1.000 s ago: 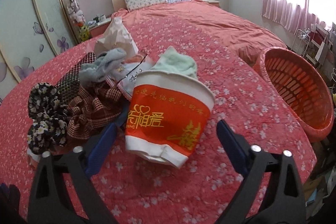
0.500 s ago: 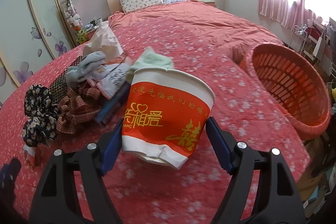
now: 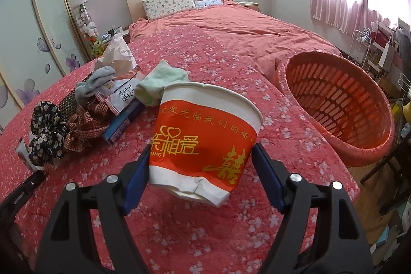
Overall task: Collect trash
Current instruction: 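Grasp the orange paper cup with the right gripper while the left gripper grasps the white snack wrapper, then carry cup and wrapper to the orange basket and open both grippers to drop them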
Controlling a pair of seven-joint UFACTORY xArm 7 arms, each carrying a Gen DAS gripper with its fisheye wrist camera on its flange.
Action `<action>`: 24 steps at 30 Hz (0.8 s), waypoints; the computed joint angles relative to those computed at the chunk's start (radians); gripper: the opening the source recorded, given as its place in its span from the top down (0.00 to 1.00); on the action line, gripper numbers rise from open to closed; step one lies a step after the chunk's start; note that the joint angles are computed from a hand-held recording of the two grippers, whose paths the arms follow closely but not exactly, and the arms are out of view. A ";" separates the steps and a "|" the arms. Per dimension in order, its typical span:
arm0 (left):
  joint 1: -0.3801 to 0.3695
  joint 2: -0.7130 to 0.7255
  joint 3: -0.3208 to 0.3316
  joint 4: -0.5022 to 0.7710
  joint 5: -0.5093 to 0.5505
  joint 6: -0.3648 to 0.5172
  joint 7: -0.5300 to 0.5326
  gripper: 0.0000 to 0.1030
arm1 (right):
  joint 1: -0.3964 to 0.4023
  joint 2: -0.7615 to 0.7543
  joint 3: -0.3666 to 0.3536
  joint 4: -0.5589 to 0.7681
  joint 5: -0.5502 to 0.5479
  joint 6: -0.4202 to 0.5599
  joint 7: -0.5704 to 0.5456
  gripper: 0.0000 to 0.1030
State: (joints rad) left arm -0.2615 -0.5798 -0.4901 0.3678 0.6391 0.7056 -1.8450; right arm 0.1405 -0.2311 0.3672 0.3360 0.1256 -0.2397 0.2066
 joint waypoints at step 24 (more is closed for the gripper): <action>-0.025 -0.063 -0.130 0.172 0.025 0.072 0.118 0.73 | 0.110 -0.238 -0.274 -0.146 -0.168 -0.046 -0.044 0.27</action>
State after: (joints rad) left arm -0.2866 -0.6432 -0.6201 0.5402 0.6646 0.7777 -1.7266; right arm 0.2507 -0.4695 0.0933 0.1905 -0.0429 -0.2855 0.1630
